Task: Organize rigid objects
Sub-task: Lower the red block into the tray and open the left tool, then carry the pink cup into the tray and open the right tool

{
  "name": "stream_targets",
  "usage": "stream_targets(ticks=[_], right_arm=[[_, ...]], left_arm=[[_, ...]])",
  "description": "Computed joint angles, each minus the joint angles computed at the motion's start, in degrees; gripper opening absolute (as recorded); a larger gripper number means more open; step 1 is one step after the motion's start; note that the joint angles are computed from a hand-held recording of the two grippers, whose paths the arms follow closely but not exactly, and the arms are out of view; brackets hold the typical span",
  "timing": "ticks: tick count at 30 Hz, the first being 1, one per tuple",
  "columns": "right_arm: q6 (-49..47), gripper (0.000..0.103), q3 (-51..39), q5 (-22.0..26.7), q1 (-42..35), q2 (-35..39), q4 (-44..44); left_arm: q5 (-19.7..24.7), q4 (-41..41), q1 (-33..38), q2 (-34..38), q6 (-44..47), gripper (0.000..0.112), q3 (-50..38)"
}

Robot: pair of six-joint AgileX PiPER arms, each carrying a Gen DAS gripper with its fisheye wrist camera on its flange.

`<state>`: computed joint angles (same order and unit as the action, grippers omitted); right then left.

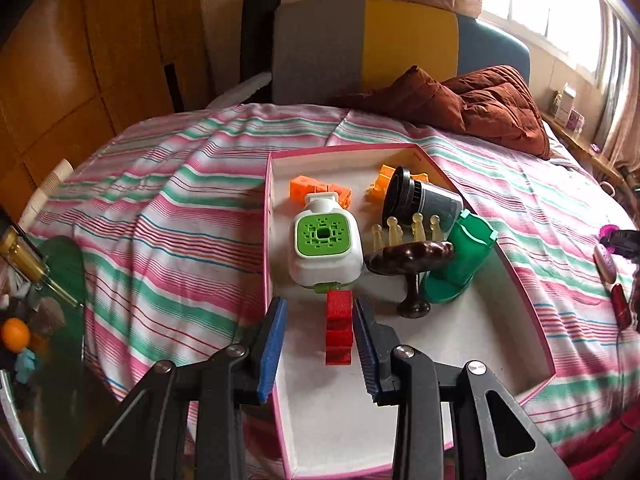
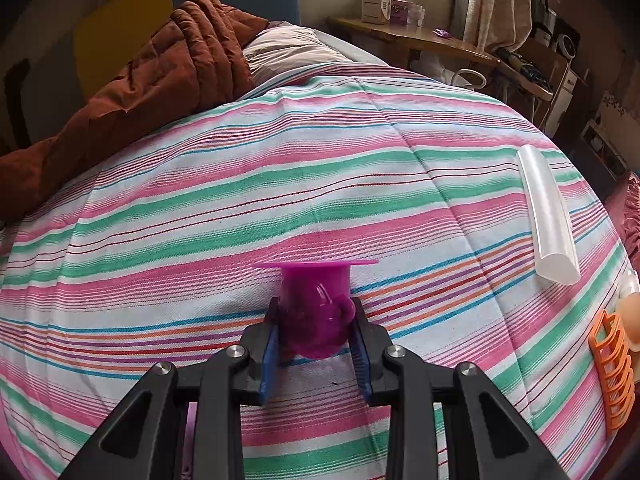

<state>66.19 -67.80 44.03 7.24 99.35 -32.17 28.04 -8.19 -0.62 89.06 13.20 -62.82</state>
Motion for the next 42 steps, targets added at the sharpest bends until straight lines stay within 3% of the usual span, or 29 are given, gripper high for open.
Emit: stream_targets(ticks=[16, 23, 30, 36, 42], right_arm=[[-0.4, 0.03, 0.3, -1.7, 0.7, -2.7, 2.7], [0.6, 0.03, -0.3, -1.9, 3.8, -4.1, -0.9], [-0.8, 0.03, 0.3, -5.6, 5.4, -7.2, -1.6], [-10.4, 0.03, -4.7, -4.7, 14.0, -7.1, 1.7], [-19.0, 0.03, -12.7, -2.5, 26.0, -1.6, 5.9]], left_arm=[[1.7, -3.3, -0.7, -4.4, 2.8, 0.04, 1.2], [2.0, -3.5, -1.0, -4.6, 2.2, 0.04, 1.9], [2.0, -4.4, -0.2, -4.2, 2.9, 0.04, 2.1], [2.0, -6.7, 1.0, -3.8, 4.8, 0.04, 2.1], [2.0, -10.0, 2.7, -4.0, 7.7, 0.04, 2.6]])
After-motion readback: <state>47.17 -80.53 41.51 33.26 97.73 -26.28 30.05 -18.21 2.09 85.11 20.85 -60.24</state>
